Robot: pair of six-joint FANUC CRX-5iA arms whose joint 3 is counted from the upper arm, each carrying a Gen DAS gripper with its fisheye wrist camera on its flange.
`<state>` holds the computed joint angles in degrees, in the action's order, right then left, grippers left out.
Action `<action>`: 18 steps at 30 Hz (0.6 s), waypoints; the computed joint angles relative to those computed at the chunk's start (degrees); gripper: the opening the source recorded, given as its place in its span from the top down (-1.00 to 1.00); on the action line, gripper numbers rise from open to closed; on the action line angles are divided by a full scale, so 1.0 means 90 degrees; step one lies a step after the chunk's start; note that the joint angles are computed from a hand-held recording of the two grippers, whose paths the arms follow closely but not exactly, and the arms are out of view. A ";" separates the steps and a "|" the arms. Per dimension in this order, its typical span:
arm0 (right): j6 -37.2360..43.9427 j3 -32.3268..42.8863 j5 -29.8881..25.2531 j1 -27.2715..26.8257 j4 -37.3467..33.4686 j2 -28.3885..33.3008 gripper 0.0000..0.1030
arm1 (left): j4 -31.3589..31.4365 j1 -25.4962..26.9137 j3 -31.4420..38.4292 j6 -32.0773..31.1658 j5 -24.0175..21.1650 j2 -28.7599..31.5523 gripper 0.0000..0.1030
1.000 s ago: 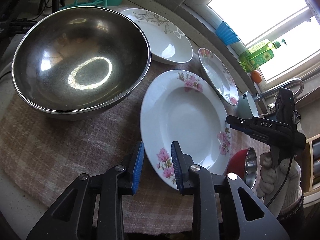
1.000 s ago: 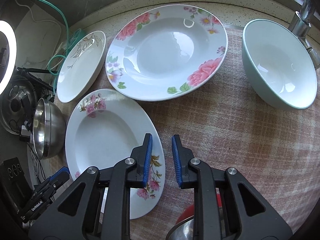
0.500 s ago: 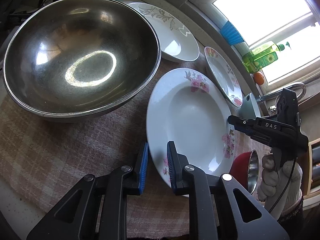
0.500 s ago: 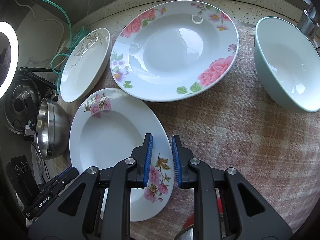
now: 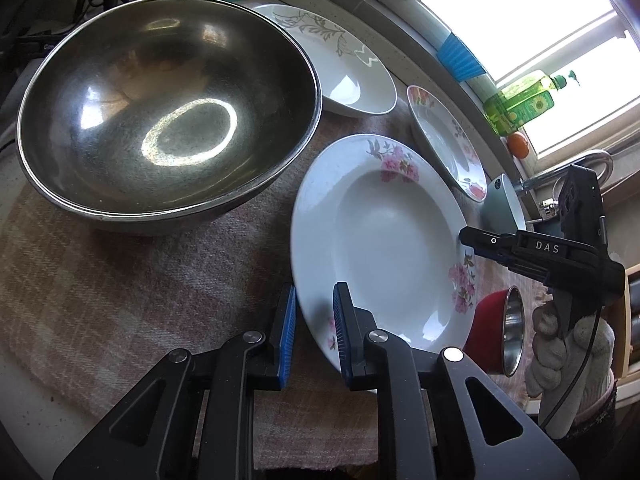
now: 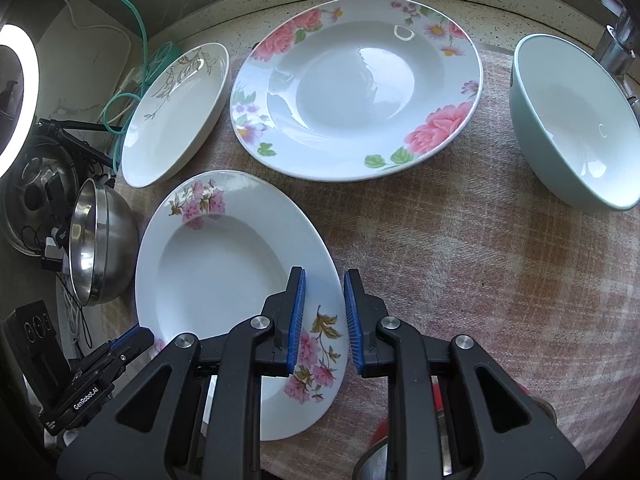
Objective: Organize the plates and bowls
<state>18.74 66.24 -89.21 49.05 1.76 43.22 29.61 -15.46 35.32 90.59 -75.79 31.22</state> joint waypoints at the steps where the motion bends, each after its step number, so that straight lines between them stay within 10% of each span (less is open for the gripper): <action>1: -0.0005 0.0001 0.0002 0.0007 -0.0005 -0.0001 0.60 | -0.0004 0.0005 -0.0017 -0.0018 -0.0010 -0.0014 0.68; 18: 0.0004 -0.0132 -0.0158 0.0256 0.0018 -0.0109 0.60 | 0.0020 0.0114 -0.0649 -0.0410 -0.0143 -0.0470 0.68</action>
<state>18.77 65.06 -90.63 51.36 1.93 42.24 29.78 -14.44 29.48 86.90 -77.08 26.99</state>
